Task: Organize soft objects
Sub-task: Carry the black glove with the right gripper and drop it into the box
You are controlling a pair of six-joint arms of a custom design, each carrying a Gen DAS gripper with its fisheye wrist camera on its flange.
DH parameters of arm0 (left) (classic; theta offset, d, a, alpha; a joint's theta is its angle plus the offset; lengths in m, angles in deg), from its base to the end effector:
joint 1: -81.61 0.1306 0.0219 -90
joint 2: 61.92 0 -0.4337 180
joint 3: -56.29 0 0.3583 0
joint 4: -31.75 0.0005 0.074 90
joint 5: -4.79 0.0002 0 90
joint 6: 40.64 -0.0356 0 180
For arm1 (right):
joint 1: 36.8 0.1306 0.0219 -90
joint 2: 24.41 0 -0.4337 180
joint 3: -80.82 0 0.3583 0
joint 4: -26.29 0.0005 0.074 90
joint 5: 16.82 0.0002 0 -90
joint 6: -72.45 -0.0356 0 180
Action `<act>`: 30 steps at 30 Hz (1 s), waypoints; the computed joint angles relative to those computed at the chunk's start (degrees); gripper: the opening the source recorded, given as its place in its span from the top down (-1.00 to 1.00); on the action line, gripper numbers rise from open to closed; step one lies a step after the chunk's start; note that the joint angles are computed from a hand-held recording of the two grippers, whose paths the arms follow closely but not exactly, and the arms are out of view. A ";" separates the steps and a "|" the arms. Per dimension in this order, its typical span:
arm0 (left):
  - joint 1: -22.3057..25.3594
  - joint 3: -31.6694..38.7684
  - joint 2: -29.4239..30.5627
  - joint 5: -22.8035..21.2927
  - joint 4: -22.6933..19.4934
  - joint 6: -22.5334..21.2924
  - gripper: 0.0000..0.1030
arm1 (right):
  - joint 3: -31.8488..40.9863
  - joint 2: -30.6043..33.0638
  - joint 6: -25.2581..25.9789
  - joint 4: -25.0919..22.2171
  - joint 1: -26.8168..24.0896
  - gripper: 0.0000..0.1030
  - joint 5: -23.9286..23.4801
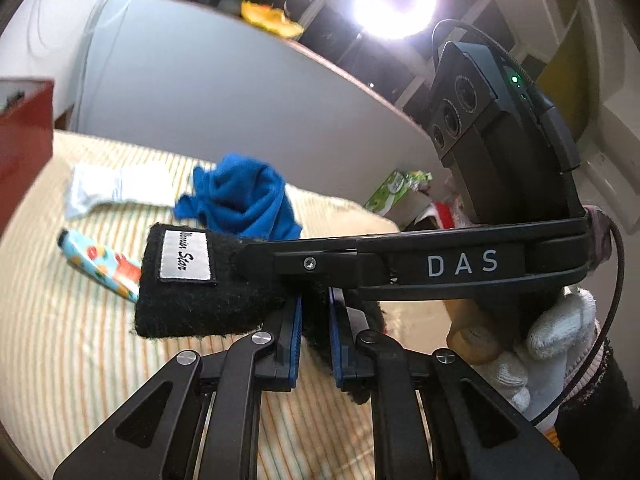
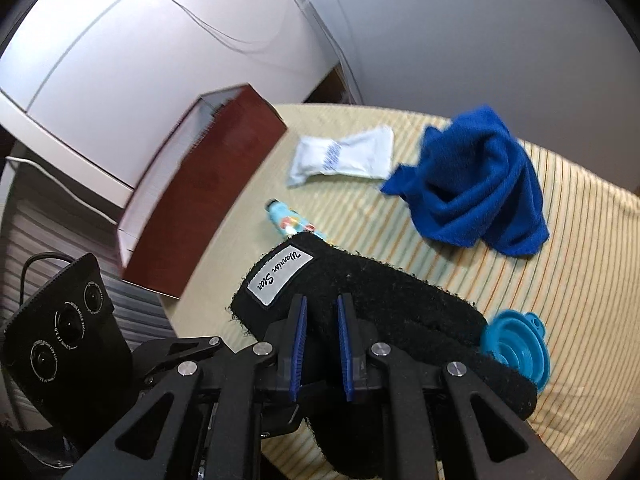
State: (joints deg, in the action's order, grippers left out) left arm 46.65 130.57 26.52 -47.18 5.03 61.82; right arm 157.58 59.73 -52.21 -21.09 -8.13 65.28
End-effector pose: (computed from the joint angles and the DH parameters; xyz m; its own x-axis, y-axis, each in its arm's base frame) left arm 0.3433 -0.2674 0.4096 -0.7035 0.2845 -0.6513 0.6977 0.4506 -0.5568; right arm 0.3452 0.1938 0.4267 -0.8993 0.1503 -0.4108 -0.0406 0.9064 0.4205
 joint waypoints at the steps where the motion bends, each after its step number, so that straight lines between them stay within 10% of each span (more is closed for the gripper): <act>1: 0.36 0.13 -0.56 0.10 -0.01 -0.29 0.79 | 0.70 -0.10 0.03 -0.27 0.38 0.72 0.40; 14: 10.73 2.98 -5.42 4.47 -1.66 -2.37 0.79 | 17.19 6.07 3.31 -5.04 7.45 0.72 5.71; 30: 26.18 7.87 -1.77 4.21 -2.14 -6.47 0.79 | 48.19 28.26 11.38 -11.33 11.97 0.72 2.88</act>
